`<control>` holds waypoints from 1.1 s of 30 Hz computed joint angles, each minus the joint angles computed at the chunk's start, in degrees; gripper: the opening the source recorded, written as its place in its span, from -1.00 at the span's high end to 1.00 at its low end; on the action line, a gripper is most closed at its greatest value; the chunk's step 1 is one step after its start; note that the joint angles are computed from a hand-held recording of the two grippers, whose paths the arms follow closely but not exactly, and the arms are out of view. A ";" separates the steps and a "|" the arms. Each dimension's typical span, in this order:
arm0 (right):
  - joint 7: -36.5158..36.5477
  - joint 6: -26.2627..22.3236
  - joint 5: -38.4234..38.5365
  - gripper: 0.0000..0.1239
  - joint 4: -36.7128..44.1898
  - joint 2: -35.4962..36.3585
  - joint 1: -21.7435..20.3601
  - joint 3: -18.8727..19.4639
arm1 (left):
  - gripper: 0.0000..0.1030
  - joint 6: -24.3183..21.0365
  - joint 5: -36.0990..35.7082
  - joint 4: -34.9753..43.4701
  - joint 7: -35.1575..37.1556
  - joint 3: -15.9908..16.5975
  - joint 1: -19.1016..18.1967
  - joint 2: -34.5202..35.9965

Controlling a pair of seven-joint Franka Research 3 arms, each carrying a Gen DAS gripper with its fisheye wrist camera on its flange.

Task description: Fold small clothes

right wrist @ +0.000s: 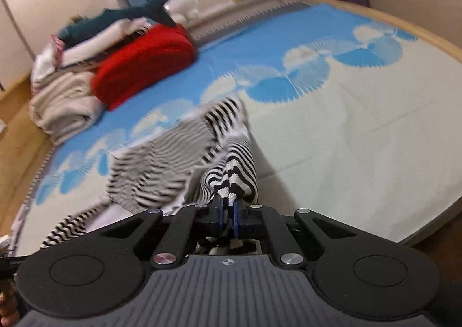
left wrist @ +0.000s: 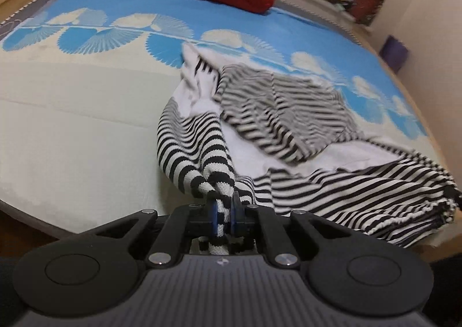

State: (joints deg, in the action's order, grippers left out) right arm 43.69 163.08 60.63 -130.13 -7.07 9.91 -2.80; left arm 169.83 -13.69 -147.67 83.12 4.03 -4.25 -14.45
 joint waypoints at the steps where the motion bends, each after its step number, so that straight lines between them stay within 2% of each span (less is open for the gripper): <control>1: 0.18 -0.90 -0.04 0.91 -1.04 -1.73 -0.27 -0.28 | 0.85 -1.54 -1.75 -0.71 2.01 1.58 -1.26 -2.23; 5: -1.05 -4.28 2.02 0.91 -6.32 -10.26 -0.31 -2.92 | 0.85 -6.24 -8.39 -4.36 8.84 7.25 -5.51 -11.88; 8: 0.25 -6.16 1.19 0.91 -8.45 -14.04 -0.51 -4.15 | 0.85 -8.86 -10.25 -5.94 10.67 8.85 -5.98 -16.68; 10: 3.94 -7.61 -2.23 0.91 -7.82 -13.50 -1.30 -3.88 | 0.85 -9.97 -10.96 -5.33 10.74 9.18 -5.94 -16.83; 12: 5.94 -8.49 -3.54 0.91 -5.81 -10.82 -1.08 -3.98 | 0.85 -9.67 -12.53 -3.02 12.24 10.26 -6.96 -13.78; 14: 9.97 -8.23 -8.24 0.91 -2.47 -6.37 -1.93 -2.43 | 0.85 -9.81 -13.92 1.05 12.68 10.00 -6.69 -8.35; 17: 16.16 -8.90 -14.82 0.91 6.64 3.59 -2.70 -0.63 | 0.85 -11.22 -20.15 10.98 16.68 11.71 -7.88 3.62; 20: 22.86 -11.00 -21.13 0.91 18.24 14.52 -3.46 0.67 | 0.83 -16.10 -25.33 24.13 18.44 11.89 -5.86 17.59; 22: 28.83 -11.32 -25.19 0.85 27.07 22.57 -3.55 1.33 | 0.76 -21.00 -28.68 33.09 18.58 11.05 -2.71 25.93; 24: 36.32 -10.91 -31.39 0.69 35.04 29.83 -2.40 0.32 | 0.42 -24.07 -30.58 39.69 15.96 10.14 0.51 32.02; 26: 40.59 -7.83 -36.11 0.65 38.30 33.53 -1.52 -0.69 | 0.17 -23.00 -33.52 41.02 15.48 8.53 3.25 34.08; 28: 38.61 -3.75 -36.27 0.56 36.79 34.05 -3.42 1.40 | 0.14 -19.91 -39.05 38.42 20.01 5.05 6.53 33.28; 29: 40.25 -4.92 -37.88 0.55 36.11 33.96 -3.22 0.65 | 0.17 -22.40 -36.87 38.06 17.73 5.32 6.78 33.41; 30: 41.94 -8.15 -38.56 0.52 36.74 33.99 -4.02 1.05 | 0.17 -23.11 -34.37 37.80 17.19 5.18 6.88 33.07; 32: 34.82 -7.80 -32.55 0.52 36.13 33.43 -8.12 6.13 | 0.12 -19.21 -32.17 36.38 24.31 2.89 7.43 31.75; 33: 31.80 -6.95 -32.85 0.50 35.68 33.15 -8.34 6.81 | 0.07 -17.69 -30.32 36.01 26.64 2.05 7.54 31.55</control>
